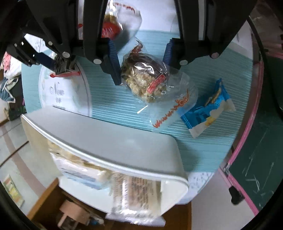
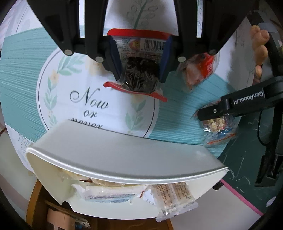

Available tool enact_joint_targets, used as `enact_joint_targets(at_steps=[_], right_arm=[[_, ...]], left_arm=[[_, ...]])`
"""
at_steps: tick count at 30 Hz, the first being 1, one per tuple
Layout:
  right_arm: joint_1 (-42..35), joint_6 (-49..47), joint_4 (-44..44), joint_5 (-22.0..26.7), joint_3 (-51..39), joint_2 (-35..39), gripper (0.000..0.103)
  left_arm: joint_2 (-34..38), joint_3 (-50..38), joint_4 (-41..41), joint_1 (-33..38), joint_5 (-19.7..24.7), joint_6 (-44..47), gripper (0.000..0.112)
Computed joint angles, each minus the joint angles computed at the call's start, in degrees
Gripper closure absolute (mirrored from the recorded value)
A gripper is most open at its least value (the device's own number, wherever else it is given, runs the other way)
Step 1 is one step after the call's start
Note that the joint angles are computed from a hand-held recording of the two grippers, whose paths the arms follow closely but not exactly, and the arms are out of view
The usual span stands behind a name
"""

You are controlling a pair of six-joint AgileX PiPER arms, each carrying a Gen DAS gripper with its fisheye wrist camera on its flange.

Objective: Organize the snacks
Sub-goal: 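Lift both packets into the white tray and open both tools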

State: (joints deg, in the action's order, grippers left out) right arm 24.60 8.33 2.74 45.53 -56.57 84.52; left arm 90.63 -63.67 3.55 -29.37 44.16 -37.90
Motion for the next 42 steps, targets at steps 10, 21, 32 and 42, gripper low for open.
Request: enact_joint_targets(at_steps=[10, 21, 32, 42], right_arm=[[-0.38, 1.43, -1.61, 4.29, -3.03, -11.81, 0.062], [-4.53, 1.42, -4.82, 6.77, -23.30, -10.82, 0.062], [-7.34, 4.45, -7.34, 5.45, -35.30, 1.67, 0.061], [-10.99, 4.88, -2.55, 5.50, -34.93, 7.91, 0.057]], left_arm=[[-9.18, -9.62, 12.03, -9.47, 9.43, -4.73, 0.070], [-1.11, -37.25, 18.98, -10.09, 17.65, 3.79, 0.070], [14.22, -55.75, 16.12, -5.42, 24.92, 6.08, 0.070], [15.66, -51.01, 15.73, -3.62, 22.00, 5.17, 0.010]])
